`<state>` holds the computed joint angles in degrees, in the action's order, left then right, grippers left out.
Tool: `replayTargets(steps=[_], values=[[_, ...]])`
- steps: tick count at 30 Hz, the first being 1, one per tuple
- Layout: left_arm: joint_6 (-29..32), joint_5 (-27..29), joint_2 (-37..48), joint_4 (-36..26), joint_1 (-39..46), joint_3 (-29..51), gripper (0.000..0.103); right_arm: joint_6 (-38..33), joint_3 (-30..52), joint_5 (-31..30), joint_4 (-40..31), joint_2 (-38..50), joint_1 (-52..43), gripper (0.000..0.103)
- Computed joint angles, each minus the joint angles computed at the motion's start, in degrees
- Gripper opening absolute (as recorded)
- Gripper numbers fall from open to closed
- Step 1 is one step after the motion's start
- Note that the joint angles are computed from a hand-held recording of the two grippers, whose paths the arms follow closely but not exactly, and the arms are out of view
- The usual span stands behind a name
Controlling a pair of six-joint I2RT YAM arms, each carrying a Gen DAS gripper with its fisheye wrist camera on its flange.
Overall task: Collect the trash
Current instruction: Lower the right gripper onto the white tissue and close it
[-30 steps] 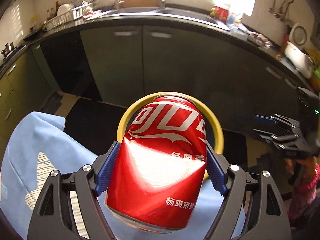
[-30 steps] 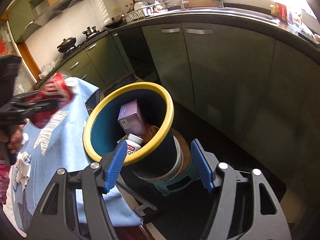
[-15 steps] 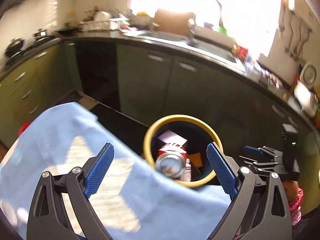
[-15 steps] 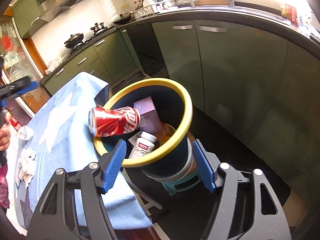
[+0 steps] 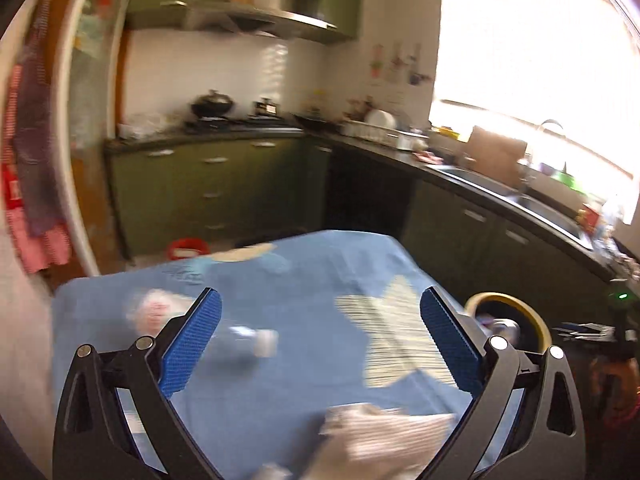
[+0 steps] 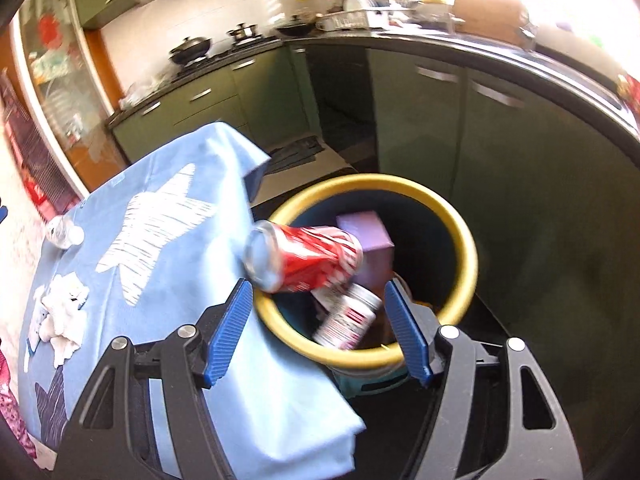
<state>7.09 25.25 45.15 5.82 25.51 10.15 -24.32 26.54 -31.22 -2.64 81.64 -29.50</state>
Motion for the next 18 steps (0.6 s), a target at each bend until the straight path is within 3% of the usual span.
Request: replayTargets(steps=[4,7,11,18], values=[[6.73,11.23,10.57,6.00,21.07,-0.01,0.098,3.72,-0.66,2.42,0.34,-3.44,9.12,0.065],[8.49,14.83,19.24,10.90,30.07,1.34,0.098,6.54,-1.22,4.41,-0.18,-6.25,17.92,0.065],[7.65,17.34,26.14,14.19,34.99,2.80,0.098,9.21,-1.28,5.52,-0.74,-6.98,31.49,0.065],[6.19,15.62,29.49,19.44,33.47,0.97,0.098,13.67,-3.96,10.55,6.06,-5.82,55.19,0.063]])
